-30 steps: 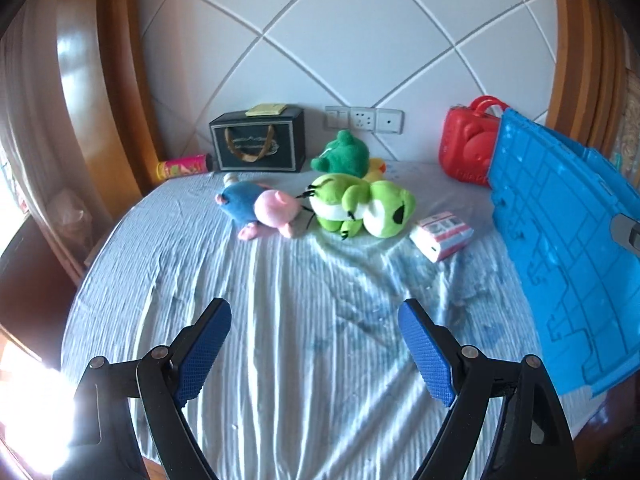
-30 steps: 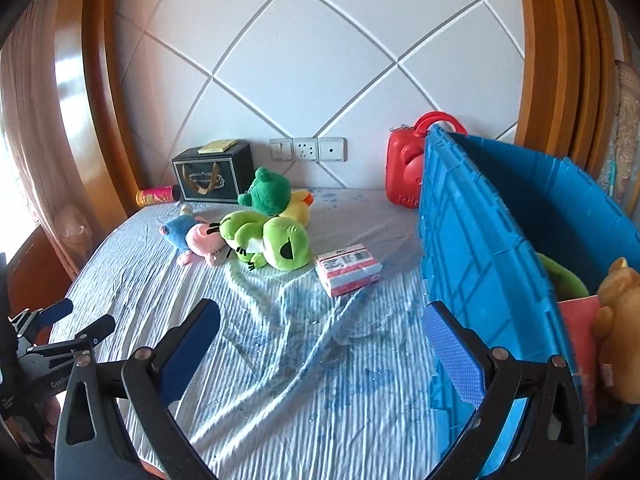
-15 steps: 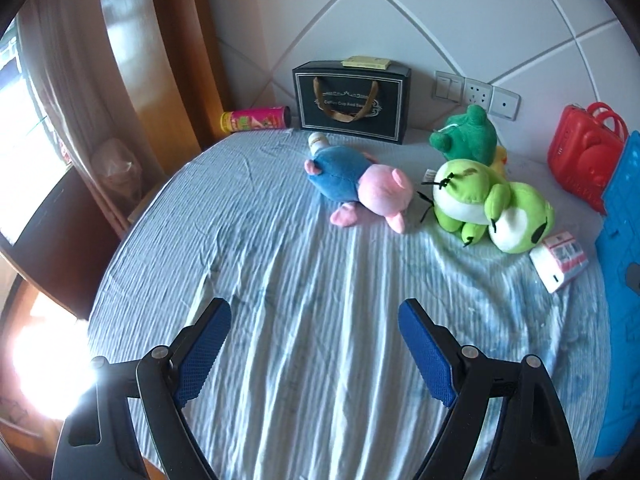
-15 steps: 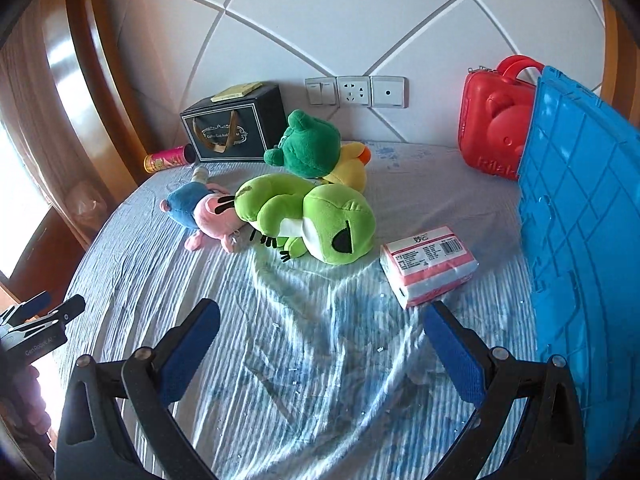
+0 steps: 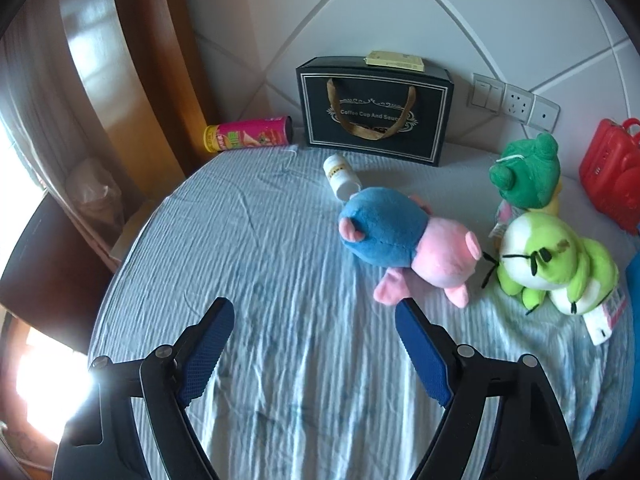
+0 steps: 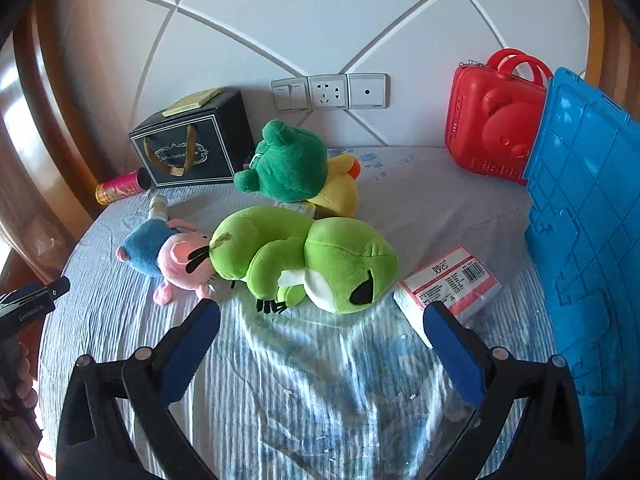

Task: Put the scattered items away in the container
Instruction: 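Grasp the blue-and-pink plush pig with the left tool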

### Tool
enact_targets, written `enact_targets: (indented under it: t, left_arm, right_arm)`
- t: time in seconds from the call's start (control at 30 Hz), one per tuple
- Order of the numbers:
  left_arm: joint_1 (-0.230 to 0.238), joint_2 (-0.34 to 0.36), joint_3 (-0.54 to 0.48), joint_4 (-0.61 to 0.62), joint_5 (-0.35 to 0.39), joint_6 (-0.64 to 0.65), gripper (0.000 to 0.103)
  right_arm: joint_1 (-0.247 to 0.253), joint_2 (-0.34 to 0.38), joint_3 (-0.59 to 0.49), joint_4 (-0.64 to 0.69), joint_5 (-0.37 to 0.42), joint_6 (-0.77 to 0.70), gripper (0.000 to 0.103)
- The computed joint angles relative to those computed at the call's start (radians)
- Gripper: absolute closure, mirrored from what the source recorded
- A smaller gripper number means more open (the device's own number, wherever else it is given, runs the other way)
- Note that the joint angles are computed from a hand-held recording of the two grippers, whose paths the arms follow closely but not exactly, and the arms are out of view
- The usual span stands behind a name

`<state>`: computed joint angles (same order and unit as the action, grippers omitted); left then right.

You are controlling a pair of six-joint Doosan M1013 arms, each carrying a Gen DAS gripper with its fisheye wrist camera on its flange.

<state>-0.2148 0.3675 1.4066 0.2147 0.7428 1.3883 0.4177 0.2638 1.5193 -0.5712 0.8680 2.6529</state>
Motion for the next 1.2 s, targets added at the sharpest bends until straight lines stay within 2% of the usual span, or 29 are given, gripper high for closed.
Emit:
enact_targets:
  t: [0.27,0.33,0.4,0.5,0.57,0.63,0.7,0.77,0.9,1.07,1.17,1.2]
  left_arm:
    - [0.015,0.222,-0.296,-0.024,0.081,0.051,0.025]
    - [0.013,0.288,-0.377,-0.010,0.113,0.038,0.042]
    - [0.010,0.355,-0.458,0.018,0.170,0.006,0.055]
    - [0.015,0.438,-0.555,-0.017,0.261,0.020,0.068]
    - [0.014,0.429,-0.517,-0.053,0.255,0.062,0.071]
    - [0.013,0.415,-0.472,-0.087,0.241,0.102,0.093]
    - [0.010,0.354,-0.368,-0.116,0.180,0.128,0.096]
    - [0.007,0.298,-0.277,-0.162,0.159,0.172,0.096]
    - [-0.018,0.183,-0.090,-0.179,0.095,0.254,0.096]
    - [-0.033,0.096,0.033,-0.322,0.118,0.426,0.095]
    - [-0.036,0.063,0.072,-0.398,0.145,0.522,0.084]
    - [-0.038,0.055,0.080,-0.413,0.154,0.546,0.073]
  right_arm:
    - [-0.045,0.087,-0.094,0.001,0.100,-0.001,0.001]
    - [-0.058,0.104,-0.107,-0.008,0.121,0.011,0.007]
    - [-0.071,0.116,-0.111,-0.005,0.130,0.016,0.007]
    - [-0.084,0.133,-0.114,-0.005,0.150,0.021,0.007]
    - [-0.093,0.141,-0.111,0.011,0.145,0.017,0.007]
    - [-0.098,0.143,-0.105,0.014,0.127,0.026,0.007]
    - [-0.094,0.142,-0.101,0.002,0.119,0.041,0.007]
    - [-0.088,0.134,-0.092,0.018,0.096,0.029,0.007]
    - [-0.064,0.115,-0.068,0.048,0.055,0.002,0.007]
    - [-0.037,0.089,-0.015,0.116,0.006,-0.005,0.007]
    - [-0.032,0.080,0.008,0.162,-0.006,-0.025,0.007]
    - [-0.031,0.076,0.014,0.166,-0.010,-0.025,0.007]
